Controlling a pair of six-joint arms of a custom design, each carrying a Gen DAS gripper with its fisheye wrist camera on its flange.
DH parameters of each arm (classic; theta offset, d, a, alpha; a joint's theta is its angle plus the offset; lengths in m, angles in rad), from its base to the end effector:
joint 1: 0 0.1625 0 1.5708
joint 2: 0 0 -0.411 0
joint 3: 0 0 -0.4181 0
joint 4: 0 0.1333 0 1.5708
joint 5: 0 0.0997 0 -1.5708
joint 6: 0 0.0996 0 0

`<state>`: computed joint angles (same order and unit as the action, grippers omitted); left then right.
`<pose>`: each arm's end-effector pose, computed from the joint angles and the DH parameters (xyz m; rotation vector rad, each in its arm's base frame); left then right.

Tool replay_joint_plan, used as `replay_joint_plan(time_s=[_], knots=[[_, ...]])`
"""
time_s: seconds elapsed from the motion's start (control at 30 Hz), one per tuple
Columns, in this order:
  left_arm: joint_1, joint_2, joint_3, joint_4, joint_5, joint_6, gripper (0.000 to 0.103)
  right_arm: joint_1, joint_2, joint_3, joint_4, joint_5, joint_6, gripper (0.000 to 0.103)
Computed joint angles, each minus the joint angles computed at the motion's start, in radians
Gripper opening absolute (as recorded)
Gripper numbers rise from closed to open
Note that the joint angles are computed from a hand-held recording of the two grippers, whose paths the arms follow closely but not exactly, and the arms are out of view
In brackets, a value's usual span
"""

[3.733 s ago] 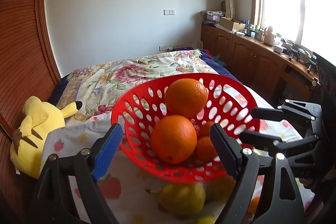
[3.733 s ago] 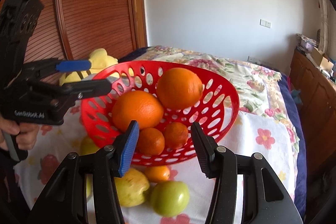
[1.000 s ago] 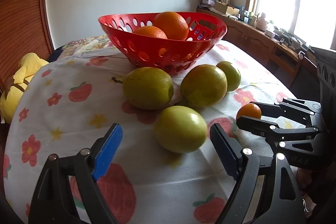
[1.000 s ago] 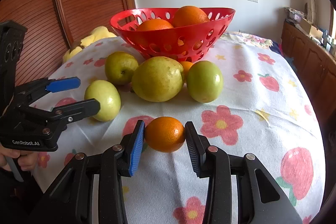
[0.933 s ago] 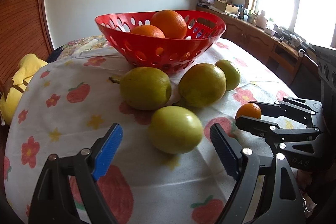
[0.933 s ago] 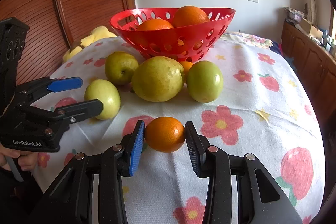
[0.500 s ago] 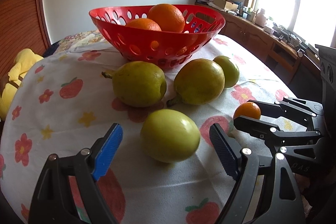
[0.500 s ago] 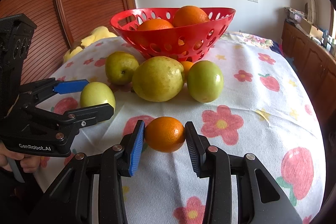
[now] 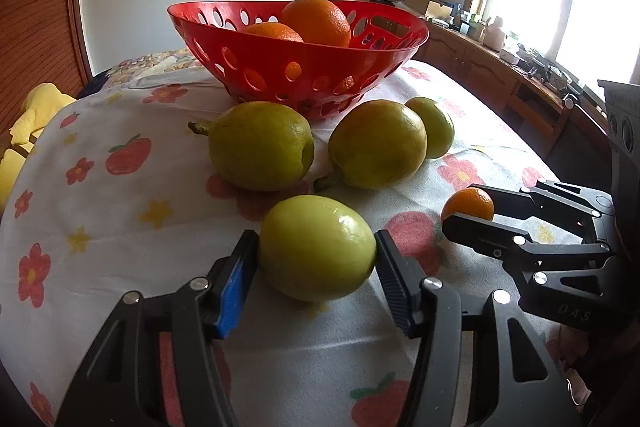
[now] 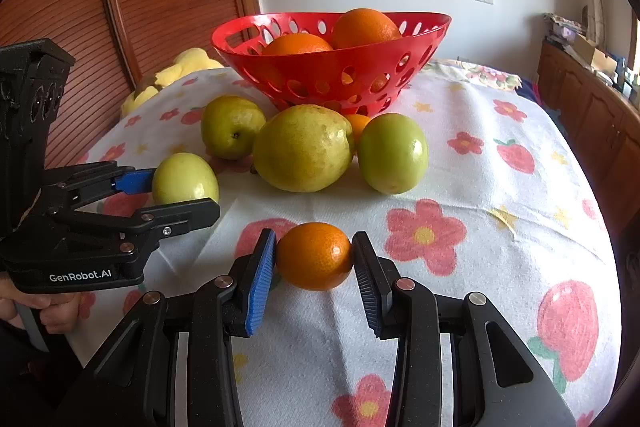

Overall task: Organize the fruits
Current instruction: 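Grasp a yellow-green pear with the left tool while the right tool holds the tangerine, then carry the pear in the left tool while the right tool carries the tangerine over the basket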

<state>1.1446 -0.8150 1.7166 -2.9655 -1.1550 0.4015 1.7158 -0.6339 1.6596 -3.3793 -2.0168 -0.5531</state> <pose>-0.1199 -0.6838 0.1006 0.9391 2.4889 -0.6754 0.1879 -0.6618 0.0550 0.6155 -2.3540 0.8677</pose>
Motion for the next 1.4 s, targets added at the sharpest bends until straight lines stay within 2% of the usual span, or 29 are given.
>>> replay_joint_plan(time_s=[0.23, 0.8, 1.27, 1.4], knots=[[-0.003, -0.001, 0.004, -0.007, 0.008, 0.007, 0.057, 0.0, 0.002, -0.004, 0.007, 0.0, 0.002, 0.039], [-0.017, -0.05, 0.02, -0.06, -0.024, 0.021, 0.057, -0.003, -0.001, -0.002, 0.01, 0.003, 0.004, 0.039], [-0.03, -0.061, -0.021, -0.073, -0.016, 0.062, 0.057, -0.005, -0.011, -0.001, 0.033, 0.019, 0.008, 0.039], [-0.032, -0.062, -0.032, -0.075, -0.015, 0.082, 0.057, 0.002, -0.011, -0.009, 0.037, -0.005, -0.014, 0.039]])
